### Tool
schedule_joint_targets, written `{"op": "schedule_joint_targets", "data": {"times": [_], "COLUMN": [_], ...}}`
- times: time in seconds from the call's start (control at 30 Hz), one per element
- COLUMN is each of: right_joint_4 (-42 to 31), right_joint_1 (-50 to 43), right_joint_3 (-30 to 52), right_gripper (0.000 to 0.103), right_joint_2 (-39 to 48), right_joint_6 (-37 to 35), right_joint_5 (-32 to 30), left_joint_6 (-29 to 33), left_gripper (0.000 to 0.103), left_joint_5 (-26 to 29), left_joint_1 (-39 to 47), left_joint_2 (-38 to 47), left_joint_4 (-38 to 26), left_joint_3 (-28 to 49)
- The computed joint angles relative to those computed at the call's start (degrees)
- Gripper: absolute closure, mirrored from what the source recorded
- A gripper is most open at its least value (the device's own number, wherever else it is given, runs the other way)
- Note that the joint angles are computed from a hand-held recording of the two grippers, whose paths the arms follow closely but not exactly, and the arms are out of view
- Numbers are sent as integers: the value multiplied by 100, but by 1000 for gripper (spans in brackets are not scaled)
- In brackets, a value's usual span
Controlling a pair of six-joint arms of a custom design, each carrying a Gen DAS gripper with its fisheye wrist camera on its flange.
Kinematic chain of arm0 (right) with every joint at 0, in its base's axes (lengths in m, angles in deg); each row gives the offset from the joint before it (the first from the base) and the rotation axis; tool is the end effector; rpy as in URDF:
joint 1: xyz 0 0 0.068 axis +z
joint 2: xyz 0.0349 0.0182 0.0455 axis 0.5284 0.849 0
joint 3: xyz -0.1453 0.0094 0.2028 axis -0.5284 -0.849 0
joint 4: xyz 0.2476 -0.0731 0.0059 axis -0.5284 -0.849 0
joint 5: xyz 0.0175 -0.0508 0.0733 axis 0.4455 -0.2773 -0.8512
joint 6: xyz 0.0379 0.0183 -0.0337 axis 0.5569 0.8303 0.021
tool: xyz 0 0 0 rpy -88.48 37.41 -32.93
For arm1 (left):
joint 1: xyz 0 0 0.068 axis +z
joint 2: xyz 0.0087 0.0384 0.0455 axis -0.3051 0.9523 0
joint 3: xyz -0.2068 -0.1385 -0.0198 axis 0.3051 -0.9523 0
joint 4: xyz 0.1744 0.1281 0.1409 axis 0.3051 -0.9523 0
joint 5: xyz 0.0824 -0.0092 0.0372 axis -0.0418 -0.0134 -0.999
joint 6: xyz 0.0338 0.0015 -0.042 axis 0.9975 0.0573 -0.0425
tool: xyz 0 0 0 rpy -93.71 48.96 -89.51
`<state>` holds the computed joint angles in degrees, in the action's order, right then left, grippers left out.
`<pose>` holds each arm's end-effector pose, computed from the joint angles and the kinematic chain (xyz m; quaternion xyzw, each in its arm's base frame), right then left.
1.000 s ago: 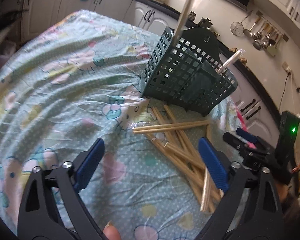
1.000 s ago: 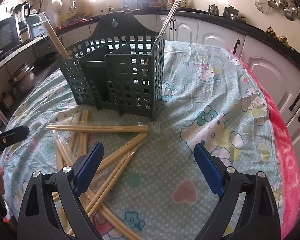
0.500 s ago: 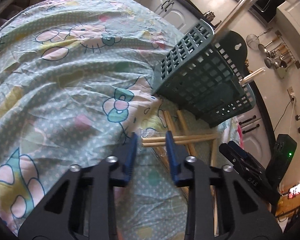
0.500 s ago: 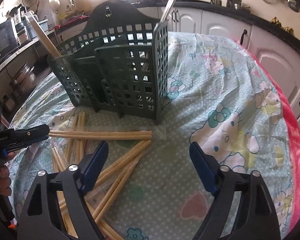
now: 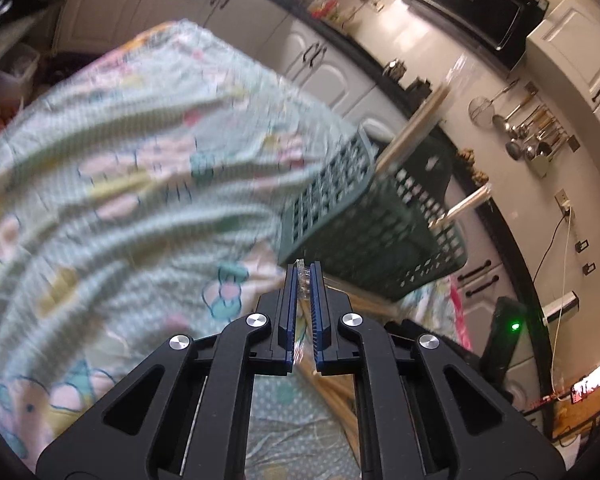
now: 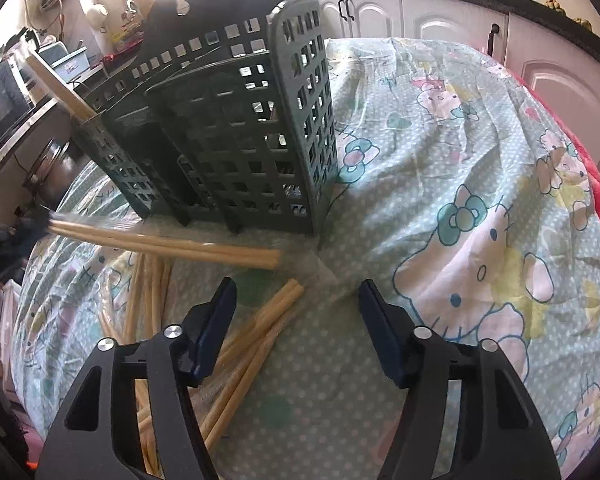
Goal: Organize utensils
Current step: 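Close the left gripper on a chopstick while the right gripper closes on another, then lift both held chopsticks and carry them above the green caddy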
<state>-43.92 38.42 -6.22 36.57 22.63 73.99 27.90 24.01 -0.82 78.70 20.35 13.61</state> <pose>0.2838 0.0409 0.0991 -0.0758 0.9447 0.1349 0.2892 0.2332 0.0479 0.1426 -0.1070 0.8809 -0.2931 0.3559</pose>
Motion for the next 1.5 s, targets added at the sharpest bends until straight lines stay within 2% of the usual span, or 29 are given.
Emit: {"op": "schedule_joint_targets", "data": {"times": [0.07,0.17,0.23,0.27,0.33,0.63,1.13,1.5], "right_joint_4": [-33,-117,-184,-206,-238,-424,-1403,-1973], "right_joint_1": [-74,-209,-281,-335,-441,-455,245,719], "right_joint_3": [125,291,398,442,474,172,-121,91], "right_gripper": [52,66,82,84,96,97,98,98], "right_joint_2": [120,242,323,359,358,-716,-3582,-4974], "right_joint_6": [80,179,218,226,223,101,1,-121], "right_joint_5": [-110,-295,-389,-466,-687,-783,-831,-389], "left_joint_6": [20,44,47,52,41,172,204,16], "left_gripper": [100,100,100,100,100,101,101,101], "left_joint_5": [-2,27,35,28,27,222,341,436], "left_joint_1": [71,178,205,207,188,292,-213,-501], "left_joint_2": [-193,-422,-519,-549,-565,-1017,-2464,-3255], "left_joint_4": [-65,-181,-206,-227,-232,-577,-1512,-1946], "left_joint_3": [-2,22,-11,-11,-14,-18,123,303]}}
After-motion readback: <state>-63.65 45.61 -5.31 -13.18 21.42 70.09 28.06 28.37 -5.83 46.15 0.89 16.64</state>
